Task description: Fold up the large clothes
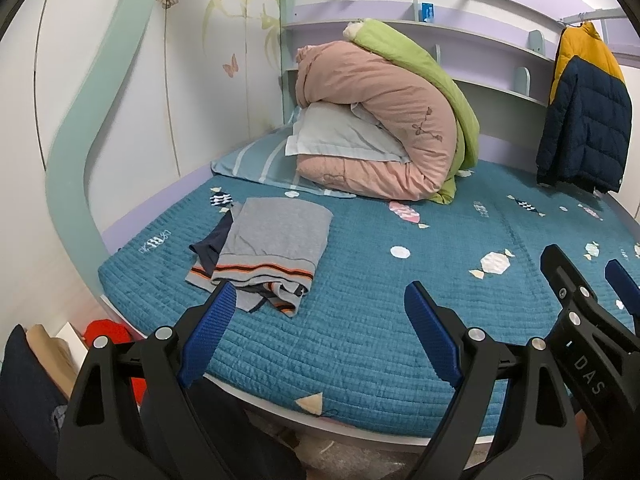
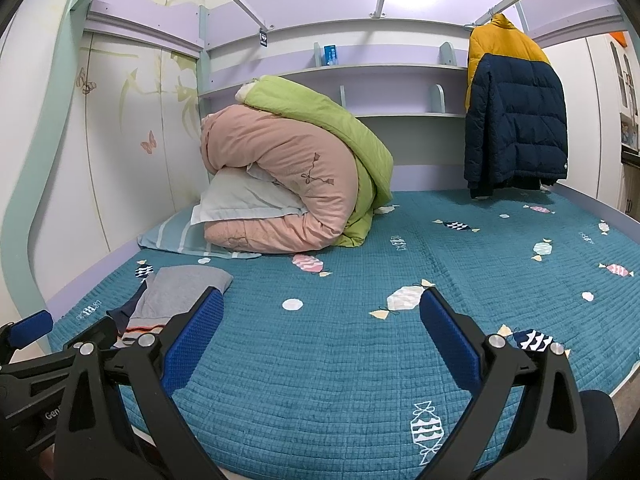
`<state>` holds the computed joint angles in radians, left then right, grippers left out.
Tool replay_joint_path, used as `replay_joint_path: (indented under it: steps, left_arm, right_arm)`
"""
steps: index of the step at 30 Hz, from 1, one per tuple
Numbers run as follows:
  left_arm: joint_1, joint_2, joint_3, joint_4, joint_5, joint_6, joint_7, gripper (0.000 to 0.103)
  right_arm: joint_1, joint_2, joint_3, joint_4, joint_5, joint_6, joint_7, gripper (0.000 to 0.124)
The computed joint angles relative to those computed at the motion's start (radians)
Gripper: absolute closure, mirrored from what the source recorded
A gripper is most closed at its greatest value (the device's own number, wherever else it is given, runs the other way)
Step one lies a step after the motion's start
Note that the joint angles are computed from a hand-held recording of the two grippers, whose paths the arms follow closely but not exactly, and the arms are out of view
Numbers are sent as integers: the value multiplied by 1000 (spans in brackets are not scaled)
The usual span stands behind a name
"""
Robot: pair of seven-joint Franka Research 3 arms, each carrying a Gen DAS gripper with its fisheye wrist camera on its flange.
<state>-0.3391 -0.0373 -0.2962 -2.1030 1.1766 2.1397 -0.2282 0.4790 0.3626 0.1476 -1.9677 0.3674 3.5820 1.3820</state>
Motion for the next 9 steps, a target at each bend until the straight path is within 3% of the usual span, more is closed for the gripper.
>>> replay_joint_path:
  steps: [9]
  left_arm:
    - [12, -6, 5, -6, -8, 24, 19, 16]
  right_arm:
    - [-4, 6, 1, -1, -7, 2, -2, 29]
